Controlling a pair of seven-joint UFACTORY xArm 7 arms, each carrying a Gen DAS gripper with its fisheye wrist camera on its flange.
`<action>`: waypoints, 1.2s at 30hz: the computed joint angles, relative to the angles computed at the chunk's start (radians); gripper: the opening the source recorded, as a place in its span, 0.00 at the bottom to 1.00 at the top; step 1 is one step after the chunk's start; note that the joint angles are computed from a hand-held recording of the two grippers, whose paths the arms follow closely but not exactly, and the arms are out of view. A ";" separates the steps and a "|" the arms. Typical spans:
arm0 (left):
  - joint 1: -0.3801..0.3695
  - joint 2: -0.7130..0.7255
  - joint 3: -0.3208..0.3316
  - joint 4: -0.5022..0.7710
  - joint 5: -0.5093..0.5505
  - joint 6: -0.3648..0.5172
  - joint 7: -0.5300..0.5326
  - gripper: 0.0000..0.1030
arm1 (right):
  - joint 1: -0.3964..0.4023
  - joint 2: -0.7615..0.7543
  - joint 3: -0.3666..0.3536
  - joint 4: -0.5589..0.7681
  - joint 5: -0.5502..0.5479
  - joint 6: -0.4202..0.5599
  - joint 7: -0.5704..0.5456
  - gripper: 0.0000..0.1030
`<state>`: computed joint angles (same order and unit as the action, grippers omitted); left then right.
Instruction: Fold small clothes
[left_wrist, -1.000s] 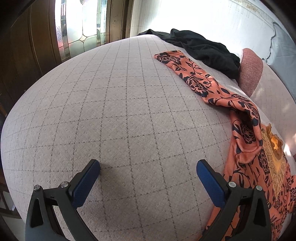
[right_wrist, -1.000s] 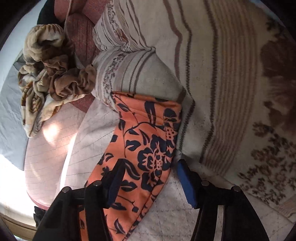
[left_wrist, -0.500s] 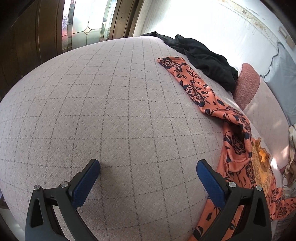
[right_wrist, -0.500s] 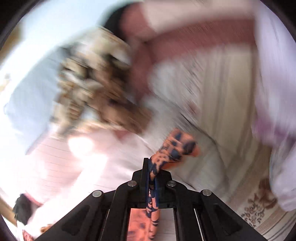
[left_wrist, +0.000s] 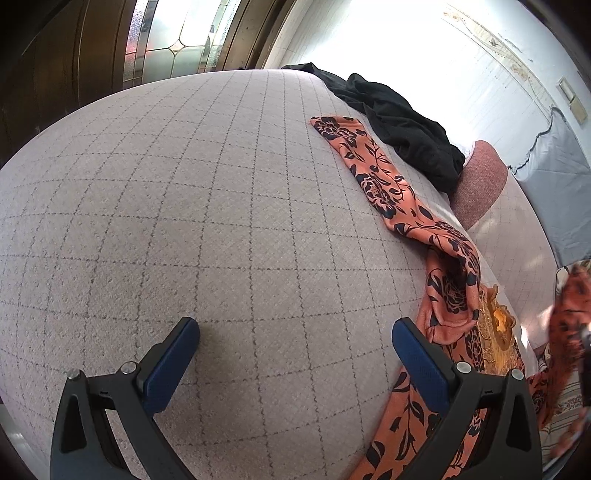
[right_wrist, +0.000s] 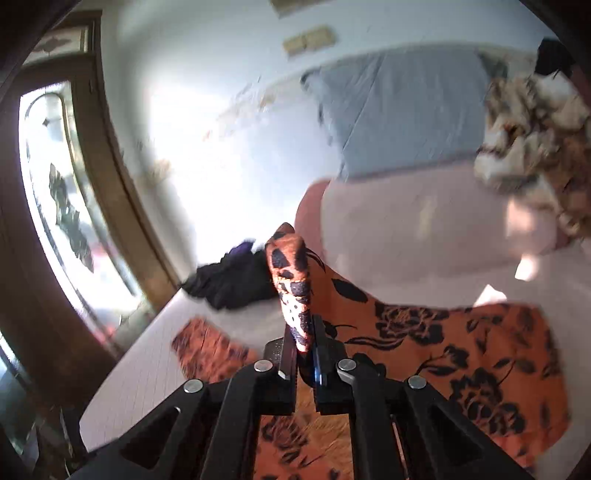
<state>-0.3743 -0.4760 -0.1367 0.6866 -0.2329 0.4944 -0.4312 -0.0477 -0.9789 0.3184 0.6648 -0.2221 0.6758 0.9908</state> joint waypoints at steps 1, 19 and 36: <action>0.000 -0.001 -0.002 0.002 0.006 0.005 0.004 1.00 | 0.039 0.058 0.020 -0.040 0.035 -0.037 0.017 0.31; -0.231 0.021 -0.018 0.174 -0.033 0.037 0.271 1.00 | 0.125 -0.569 -0.115 -0.255 0.148 0.391 -0.001 0.88; -0.245 0.549 -0.130 0.623 0.139 0.301 0.057 0.12 | -0.059 -0.982 -0.239 -0.370 0.181 0.532 -0.024 0.88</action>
